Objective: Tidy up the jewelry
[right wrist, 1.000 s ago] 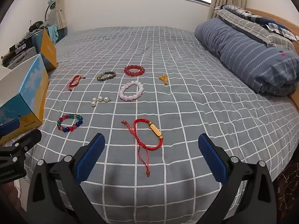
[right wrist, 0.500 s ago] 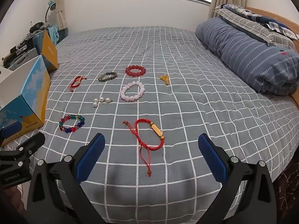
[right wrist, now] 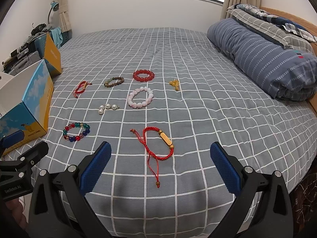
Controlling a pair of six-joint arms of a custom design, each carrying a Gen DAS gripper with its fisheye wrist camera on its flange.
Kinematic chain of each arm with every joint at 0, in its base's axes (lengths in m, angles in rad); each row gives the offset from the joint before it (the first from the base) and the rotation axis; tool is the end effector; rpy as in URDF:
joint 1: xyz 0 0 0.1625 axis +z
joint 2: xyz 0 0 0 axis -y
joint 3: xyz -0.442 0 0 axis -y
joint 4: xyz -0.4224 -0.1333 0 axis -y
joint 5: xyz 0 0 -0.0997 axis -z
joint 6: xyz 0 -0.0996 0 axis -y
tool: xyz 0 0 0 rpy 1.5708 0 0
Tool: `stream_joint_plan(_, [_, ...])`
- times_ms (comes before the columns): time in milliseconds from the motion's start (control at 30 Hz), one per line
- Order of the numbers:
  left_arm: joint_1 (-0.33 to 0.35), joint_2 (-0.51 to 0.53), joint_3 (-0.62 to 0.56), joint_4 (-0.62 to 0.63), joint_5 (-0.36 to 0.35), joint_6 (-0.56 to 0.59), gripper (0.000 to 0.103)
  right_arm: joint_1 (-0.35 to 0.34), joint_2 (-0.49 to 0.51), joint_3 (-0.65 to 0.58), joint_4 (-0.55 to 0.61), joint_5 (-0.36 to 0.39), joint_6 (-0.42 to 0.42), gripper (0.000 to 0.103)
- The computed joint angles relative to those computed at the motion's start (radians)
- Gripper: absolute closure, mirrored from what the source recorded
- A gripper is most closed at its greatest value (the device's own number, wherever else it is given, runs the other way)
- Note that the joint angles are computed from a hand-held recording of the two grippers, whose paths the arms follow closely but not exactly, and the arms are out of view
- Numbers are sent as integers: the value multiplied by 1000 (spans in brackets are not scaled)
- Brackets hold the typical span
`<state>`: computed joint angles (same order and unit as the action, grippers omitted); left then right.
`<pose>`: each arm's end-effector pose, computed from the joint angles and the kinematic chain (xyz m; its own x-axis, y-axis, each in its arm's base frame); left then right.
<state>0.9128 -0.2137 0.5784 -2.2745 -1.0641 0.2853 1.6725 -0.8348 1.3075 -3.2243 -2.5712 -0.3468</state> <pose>-0.4370 -0.8624 0.0566 -0.5962 0.6006 -0.5328 0.7759 0.6015 -0.1903 0.1264 -0.7515 0.3695 -0.5664 0.5482 0.6153 -0.2457 0.6003 -0.7611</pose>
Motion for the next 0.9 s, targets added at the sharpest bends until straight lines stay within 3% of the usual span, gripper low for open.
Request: stream_joint_plan(900, [-1,-5,11,1,-7,-3,6,-1,-4,1,10,-11,16,7])
